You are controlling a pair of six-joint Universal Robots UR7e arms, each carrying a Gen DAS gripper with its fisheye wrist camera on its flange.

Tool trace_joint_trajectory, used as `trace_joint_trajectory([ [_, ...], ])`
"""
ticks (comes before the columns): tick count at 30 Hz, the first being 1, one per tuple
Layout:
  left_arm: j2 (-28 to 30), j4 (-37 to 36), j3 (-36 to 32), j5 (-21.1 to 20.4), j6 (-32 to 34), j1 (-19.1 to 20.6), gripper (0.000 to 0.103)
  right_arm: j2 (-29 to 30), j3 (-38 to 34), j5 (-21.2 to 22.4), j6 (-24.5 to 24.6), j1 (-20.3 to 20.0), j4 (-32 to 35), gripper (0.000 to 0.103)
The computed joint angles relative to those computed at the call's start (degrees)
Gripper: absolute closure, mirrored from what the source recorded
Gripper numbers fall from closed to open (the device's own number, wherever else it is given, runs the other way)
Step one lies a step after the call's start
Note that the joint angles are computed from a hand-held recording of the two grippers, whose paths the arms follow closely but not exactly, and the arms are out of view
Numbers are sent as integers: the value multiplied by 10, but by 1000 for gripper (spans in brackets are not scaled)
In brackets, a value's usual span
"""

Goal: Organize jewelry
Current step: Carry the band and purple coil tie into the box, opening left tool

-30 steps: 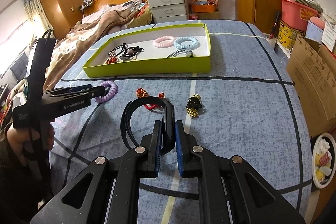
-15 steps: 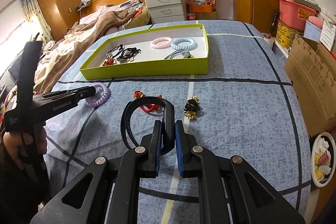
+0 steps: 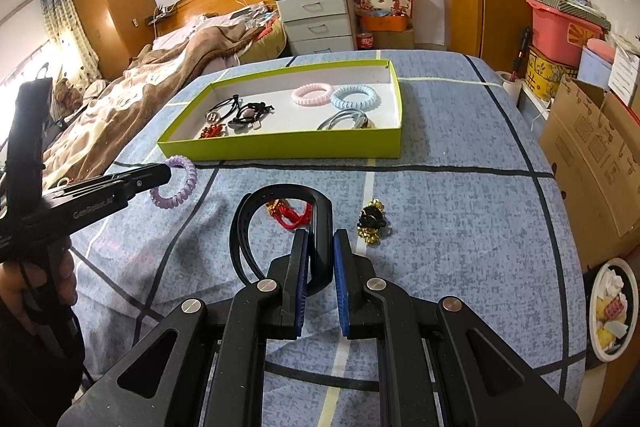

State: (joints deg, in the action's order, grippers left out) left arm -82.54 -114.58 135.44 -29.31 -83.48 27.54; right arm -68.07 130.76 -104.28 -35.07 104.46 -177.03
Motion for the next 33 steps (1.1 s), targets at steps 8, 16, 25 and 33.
trace_joint_trajectory([
  [8,-11,5,-8,21,13,-6,93,14,-23,-5,8,13,-6,90],
  [16,-11,-37,-24,41,76,16,93,41,-58,-17,12,29,-10,90],
  [25,14,-175,-44,39,215,71,93,99,-121,-42,8,44,9,90],
  [33,61,-247,-86,36,311,124,93,150,-178,-60,7,47,39,90],
])
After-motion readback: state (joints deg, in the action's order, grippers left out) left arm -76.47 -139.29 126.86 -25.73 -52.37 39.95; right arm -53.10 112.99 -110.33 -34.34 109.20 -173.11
